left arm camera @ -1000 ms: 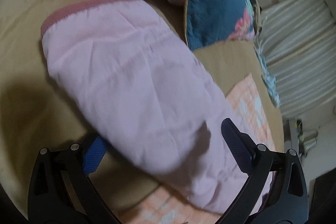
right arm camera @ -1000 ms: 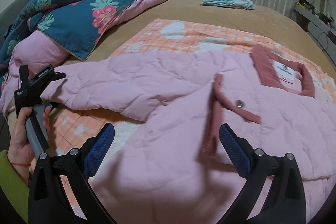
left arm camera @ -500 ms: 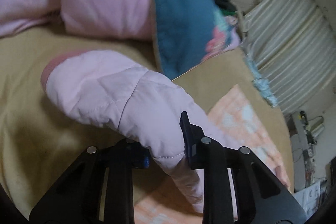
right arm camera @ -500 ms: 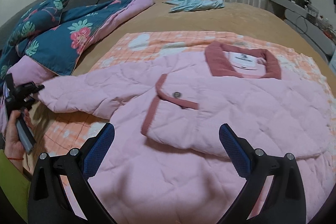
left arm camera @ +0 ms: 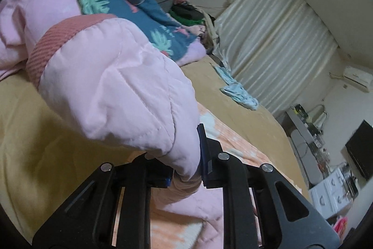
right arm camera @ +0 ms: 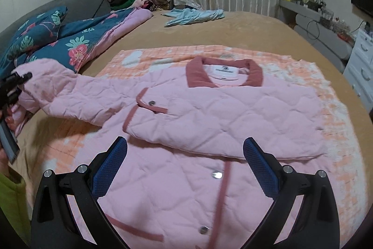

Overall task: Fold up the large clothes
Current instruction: 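Lift the held sleeve up off the bed with the left gripper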

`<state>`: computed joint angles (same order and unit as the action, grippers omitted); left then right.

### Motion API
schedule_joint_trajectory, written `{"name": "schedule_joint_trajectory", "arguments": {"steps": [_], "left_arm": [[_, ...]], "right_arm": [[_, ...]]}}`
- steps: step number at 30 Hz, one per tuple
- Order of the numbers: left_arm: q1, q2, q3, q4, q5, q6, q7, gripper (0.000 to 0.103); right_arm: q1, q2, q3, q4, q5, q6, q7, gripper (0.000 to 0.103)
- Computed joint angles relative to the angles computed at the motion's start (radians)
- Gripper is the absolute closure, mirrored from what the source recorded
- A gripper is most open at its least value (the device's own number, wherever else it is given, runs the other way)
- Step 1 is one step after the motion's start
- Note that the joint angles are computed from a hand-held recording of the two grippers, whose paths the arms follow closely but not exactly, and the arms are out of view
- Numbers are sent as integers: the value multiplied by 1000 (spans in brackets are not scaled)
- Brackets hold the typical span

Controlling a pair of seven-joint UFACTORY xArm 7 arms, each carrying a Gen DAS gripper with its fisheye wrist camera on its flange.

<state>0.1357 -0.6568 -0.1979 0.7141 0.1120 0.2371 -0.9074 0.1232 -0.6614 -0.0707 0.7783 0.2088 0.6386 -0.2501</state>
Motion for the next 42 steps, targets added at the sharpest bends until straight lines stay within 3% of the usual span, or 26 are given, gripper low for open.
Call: {"name": "schedule_joint_trajectory", "arguments": {"steps": [23,34,42], "left_arm": [[-58,216,-212,416,270,192,-90,94],[-189,394,-251,593,444,298,-144,94],[-310,517,-225,688,511,342,-147,94]], "right_arm": [[-114,-128,-161,-43,50,87,-91,4],[-154,-148,-228,-37,98,117,-139,4],[-171,-132,-257,-39,126,120,-173,4]]}}
